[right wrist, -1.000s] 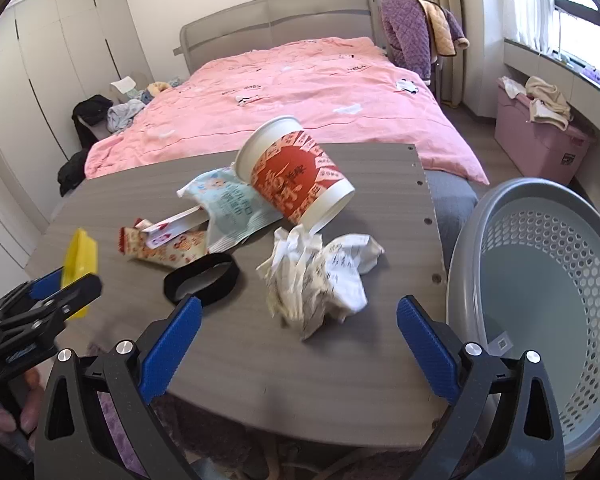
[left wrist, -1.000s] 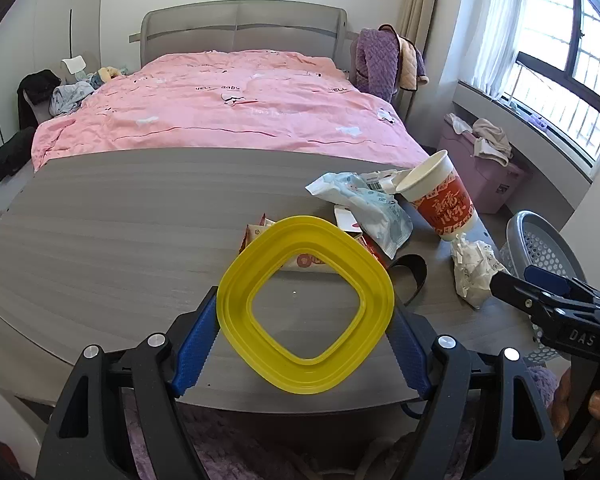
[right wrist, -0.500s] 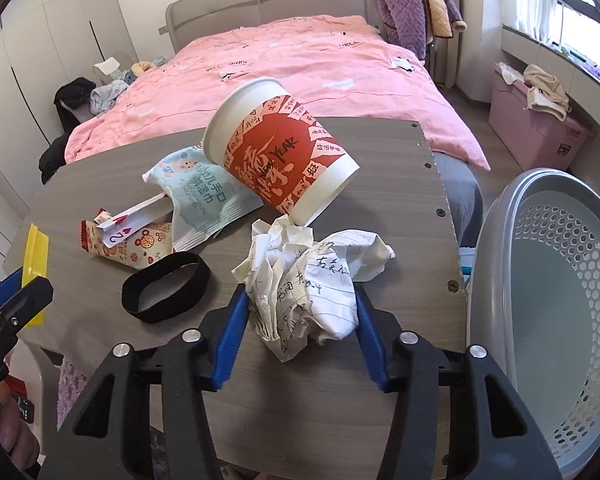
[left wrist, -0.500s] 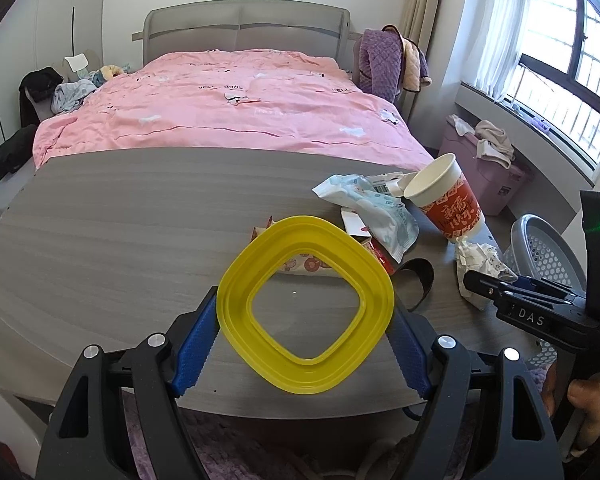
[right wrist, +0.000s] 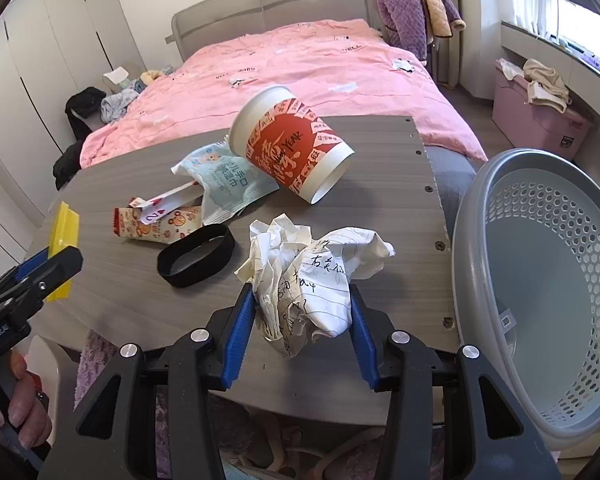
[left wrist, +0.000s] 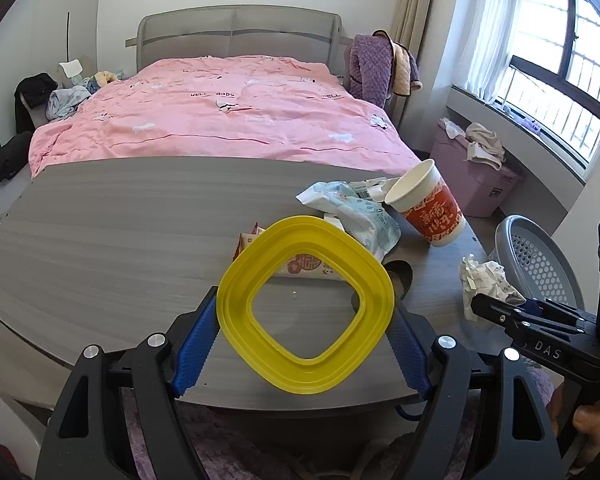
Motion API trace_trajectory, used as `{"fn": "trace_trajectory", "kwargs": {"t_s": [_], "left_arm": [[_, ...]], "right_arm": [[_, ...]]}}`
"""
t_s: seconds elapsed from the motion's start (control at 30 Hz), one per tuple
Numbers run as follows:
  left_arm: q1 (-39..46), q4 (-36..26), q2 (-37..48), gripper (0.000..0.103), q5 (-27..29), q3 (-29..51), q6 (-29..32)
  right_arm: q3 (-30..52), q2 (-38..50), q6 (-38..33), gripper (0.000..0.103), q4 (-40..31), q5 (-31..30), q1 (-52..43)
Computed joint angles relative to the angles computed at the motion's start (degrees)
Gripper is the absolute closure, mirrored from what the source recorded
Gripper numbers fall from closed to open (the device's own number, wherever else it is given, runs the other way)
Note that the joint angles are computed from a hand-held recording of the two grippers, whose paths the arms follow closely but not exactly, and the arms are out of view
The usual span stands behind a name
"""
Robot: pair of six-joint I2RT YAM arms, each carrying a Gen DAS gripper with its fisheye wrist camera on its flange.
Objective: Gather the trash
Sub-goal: 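Grasp the crumpled white paper with the right tool while the left tool holds the lid, then carry lid and paper over the grey basket and open both tools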
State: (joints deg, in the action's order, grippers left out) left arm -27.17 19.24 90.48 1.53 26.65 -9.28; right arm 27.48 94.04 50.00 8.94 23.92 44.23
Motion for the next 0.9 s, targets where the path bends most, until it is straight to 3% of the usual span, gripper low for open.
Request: {"fn": "trace_trajectory", "kwargs": {"t_s": [0.43,0.77,0.9], "left_arm": [[-10.9,-3.6,-1.6,0.028,-2.6,3.6,-1.4],[-22.8,-6.5,7.8,0.028,-3.6,15.4,-1.8],[-26.3,-9.0,13.4,0.028,-3.9,22.3,-1.9]], "right_arm": [[-8.4,-20.7,6.3,0.058,-12.2,6.7,3.9],[-15.6,-46.4,13.9,0.058,-34.8,13.4,3.6],[-19.0,-60.0,11.5,0.058,-43.1,12.3,-2.9]]}}
